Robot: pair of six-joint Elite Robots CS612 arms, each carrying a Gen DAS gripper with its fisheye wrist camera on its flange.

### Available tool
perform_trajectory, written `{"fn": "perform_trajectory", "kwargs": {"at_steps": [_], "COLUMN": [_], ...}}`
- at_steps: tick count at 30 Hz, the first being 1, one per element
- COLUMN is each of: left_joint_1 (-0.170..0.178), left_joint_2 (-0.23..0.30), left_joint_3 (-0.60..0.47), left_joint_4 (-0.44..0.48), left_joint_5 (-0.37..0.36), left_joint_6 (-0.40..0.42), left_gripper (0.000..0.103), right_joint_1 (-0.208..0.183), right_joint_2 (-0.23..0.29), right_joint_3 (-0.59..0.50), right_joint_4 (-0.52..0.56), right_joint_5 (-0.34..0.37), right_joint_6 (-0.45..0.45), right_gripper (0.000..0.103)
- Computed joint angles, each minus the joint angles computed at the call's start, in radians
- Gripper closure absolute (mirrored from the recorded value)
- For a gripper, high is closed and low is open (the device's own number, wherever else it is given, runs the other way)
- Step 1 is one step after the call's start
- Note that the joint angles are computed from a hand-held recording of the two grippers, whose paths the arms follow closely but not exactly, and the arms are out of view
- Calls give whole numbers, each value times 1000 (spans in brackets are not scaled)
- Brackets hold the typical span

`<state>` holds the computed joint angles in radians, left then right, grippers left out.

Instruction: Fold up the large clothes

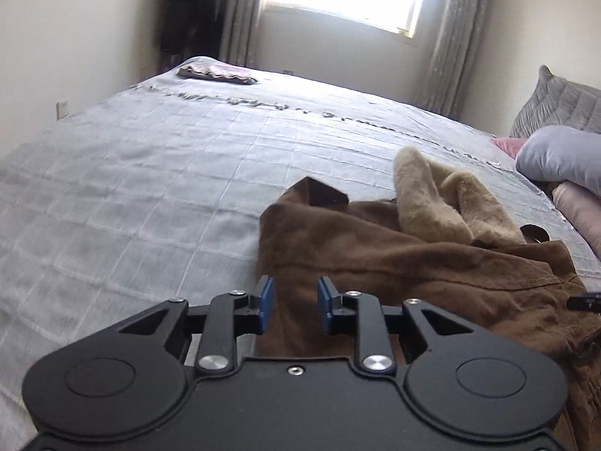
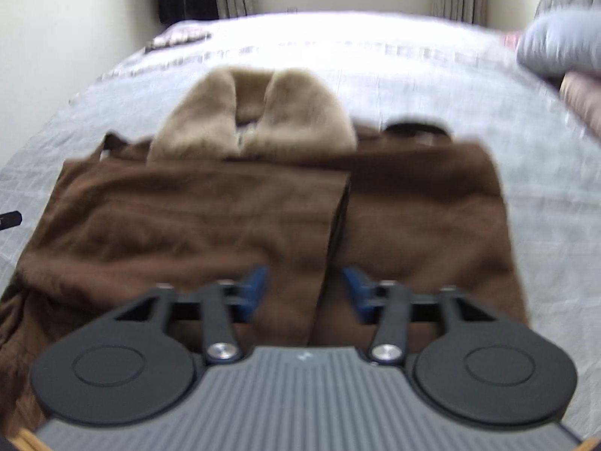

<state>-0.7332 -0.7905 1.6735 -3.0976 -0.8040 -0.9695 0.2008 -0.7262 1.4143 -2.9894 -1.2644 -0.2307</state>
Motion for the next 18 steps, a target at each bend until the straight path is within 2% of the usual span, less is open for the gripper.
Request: {"fn": "perform_trajectory", "kwargs": {"at_steps": [2, 5, 8, 9, 11, 12, 15, 17, 18], "left_joint_1": [12, 28, 39, 44, 50, 54, 62, 67, 72], "left_joint_2": [21, 62, 93, 101, 114, 118, 122, 123, 125], "left_joint_3": [-39, -93, -125, -134, -146, -152, -169, -180, -180], "left_joint_4": [11, 7, -2, -4, -17, -12, 47, 122, 132], "left_joint_5": [-15, -50, -78, -87, -88, -85, -49, -17, -28], "left_joint_6": [48, 123, 173, 188, 207, 207, 160, 108, 99], "left_gripper": [76, 76, 77, 77, 78, 78, 84, 84, 84], "right_joint_1": [3, 1, 2, 1, -10, -20, -41, -50, -51], "right_joint_2": [17, 44, 73, 79, 80, 78, 65, 54, 49], "right_joint_3": [-31, -83, -126, -129, -118, -115, -105, -101, -100], "right_joint_4": [-4, 78, 154, 155, 120, 116, 97, 130, 158], "right_joint_5": [9, 61, 59, 68, 114, 166, 253, 278, 268], "right_joint_6": [23, 56, 82, 89, 99, 110, 165, 148, 132], "right_gripper": [36, 38, 48, 57, 88, 94, 95, 96, 96]}}
